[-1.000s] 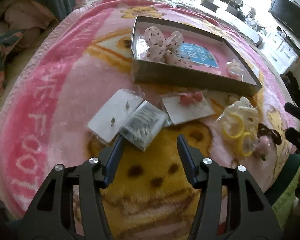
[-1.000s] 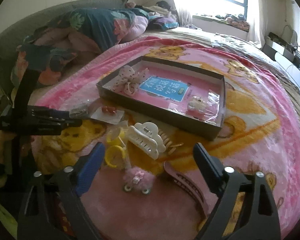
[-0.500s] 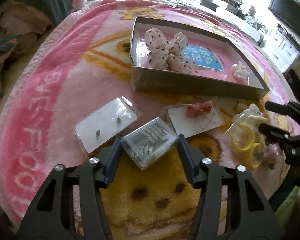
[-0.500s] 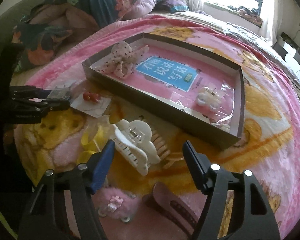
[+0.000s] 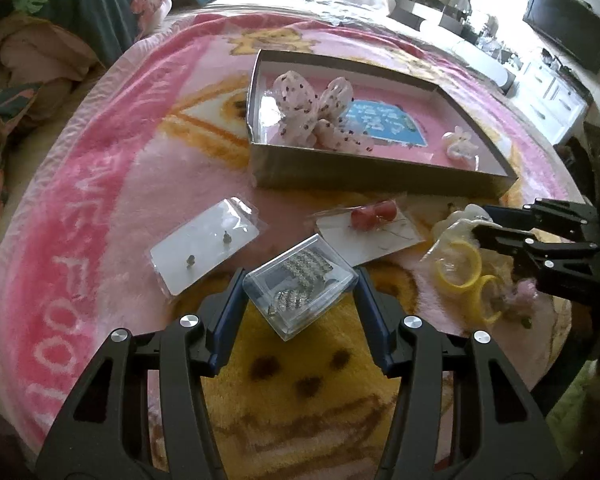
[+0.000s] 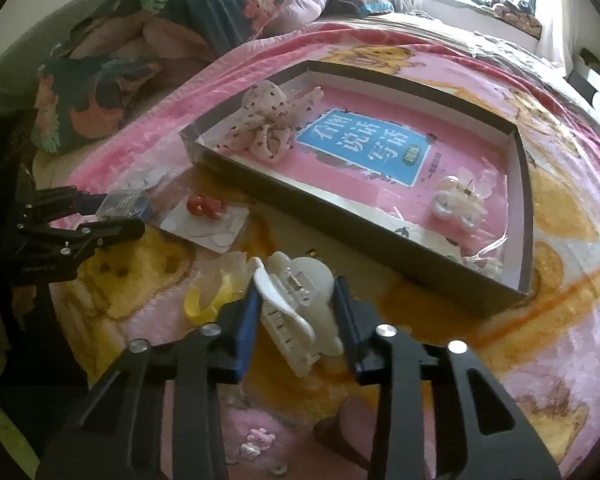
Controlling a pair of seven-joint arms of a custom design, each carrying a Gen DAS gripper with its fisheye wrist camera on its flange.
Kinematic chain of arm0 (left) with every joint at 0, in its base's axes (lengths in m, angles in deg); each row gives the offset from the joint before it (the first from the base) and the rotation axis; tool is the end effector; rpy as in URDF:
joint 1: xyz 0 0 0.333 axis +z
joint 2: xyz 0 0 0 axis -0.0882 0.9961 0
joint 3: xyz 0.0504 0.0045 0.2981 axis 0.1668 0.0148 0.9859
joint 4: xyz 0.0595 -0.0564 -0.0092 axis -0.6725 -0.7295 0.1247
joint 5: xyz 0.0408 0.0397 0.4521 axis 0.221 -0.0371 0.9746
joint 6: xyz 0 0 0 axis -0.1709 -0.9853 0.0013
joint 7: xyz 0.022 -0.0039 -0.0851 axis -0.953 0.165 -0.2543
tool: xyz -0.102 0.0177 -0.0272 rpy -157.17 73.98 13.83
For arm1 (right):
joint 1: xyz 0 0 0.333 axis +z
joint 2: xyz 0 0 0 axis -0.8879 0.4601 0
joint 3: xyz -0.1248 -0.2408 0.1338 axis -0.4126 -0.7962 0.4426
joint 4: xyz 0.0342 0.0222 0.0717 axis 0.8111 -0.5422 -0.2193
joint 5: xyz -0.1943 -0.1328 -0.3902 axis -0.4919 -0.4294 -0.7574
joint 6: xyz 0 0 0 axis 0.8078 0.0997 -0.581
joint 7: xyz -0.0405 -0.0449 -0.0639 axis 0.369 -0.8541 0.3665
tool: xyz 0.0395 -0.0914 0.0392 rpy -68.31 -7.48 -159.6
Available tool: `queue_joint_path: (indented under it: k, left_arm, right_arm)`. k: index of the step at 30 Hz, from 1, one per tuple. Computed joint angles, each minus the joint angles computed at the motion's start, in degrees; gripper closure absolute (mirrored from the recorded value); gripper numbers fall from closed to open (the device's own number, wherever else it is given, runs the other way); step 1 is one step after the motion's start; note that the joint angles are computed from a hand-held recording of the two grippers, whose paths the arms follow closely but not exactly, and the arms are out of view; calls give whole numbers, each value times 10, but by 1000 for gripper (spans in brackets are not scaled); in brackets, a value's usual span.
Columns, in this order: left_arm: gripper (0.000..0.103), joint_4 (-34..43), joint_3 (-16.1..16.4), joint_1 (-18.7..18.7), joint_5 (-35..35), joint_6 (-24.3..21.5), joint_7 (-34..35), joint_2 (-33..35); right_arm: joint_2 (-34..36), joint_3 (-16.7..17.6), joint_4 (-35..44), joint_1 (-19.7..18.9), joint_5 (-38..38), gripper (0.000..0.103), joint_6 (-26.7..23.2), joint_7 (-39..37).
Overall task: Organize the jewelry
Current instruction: 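Carry the stud box and claw clip into the tray and release both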
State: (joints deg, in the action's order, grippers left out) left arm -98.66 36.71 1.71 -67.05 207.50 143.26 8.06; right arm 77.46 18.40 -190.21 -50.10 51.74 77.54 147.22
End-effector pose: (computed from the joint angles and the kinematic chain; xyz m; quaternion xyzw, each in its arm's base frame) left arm 0.7199 -0.0429 0.3791 -0.5007 0.8074 -0.2998 0.0866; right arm 0.6698 0.1915 0.3758 -0.7338 0.6025 -0.1487 0.2764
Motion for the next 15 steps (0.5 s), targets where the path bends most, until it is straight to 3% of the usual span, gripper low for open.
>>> queue_joint_path:
  k: [7, 12, 15]
  left_arm:
    - [58, -11, 0, 4, -17, -7, 8, -12]
    - [58, -30, 0, 4, -38, 0, 26, -31]
    - [58, -39, 2, 3, -51, -2, 37, -42]
  right_arm:
    - [-39, -1, -51, 10, -1, 70, 48, 10]
    - [-88, -34, -111, 31, -97, 70, 91, 126]
    - [-122, -52, -146, 29, -206, 70, 109, 241]
